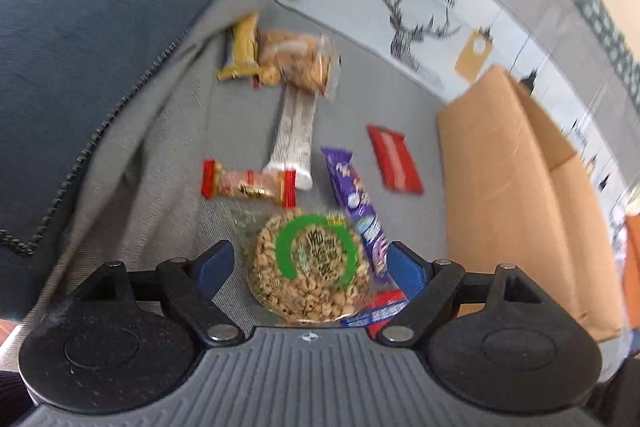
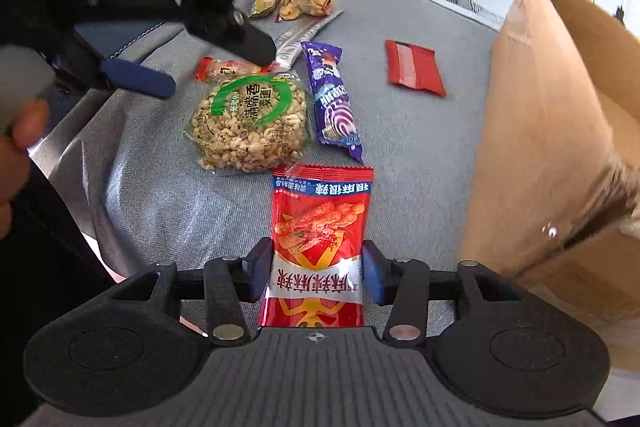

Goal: Organize snacks

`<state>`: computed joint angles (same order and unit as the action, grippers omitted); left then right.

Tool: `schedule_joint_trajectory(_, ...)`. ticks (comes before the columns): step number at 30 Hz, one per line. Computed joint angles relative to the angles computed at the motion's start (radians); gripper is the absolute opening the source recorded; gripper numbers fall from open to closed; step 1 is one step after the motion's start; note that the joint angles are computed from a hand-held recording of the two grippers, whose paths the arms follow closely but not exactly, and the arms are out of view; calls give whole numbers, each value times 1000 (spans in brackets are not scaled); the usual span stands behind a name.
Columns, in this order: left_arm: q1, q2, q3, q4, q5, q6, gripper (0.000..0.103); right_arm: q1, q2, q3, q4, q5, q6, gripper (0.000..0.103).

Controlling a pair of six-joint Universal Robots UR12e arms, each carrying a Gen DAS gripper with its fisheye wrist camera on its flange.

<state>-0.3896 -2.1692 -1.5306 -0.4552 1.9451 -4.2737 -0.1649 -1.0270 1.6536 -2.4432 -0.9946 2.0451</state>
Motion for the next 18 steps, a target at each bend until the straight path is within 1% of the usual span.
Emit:
schedule_joint_trajectory(1, -1, -7, 14, -28, -1, 6, 87, -4, 3, 1, -1, 11, -1, 55)
schedule_joint_trajectory(3, -2, -22, 44, -93, -4, 12, 89, -8, 2, 5, -6, 20, 0, 56)
schedule_joint_trajectory(5, -4, -36, 69, -148, -5, 21, 95, -10, 2, 3, 2, 25, 0, 58)
schedule_joint_trajectory(10, -11, -62, 111, -209, 21, 64, 97, -11, 4, 11, -18, 27, -28, 62)
schedule_joint_trajectory(14, -17, -77, 135, -239, 43, 88, 97, -11, 3, 11, -18, 28, -35, 62)
schedule_joint_trajectory(16, -20, -81, 142, -247, 51, 96, 97, -11, 2, 12, -17, 31, -43, 60)
schedule_joint_trajectory(18, -21, -83, 144, -250, 58, 101, 97, -13, 0, 17, -20, 40, -61, 51)
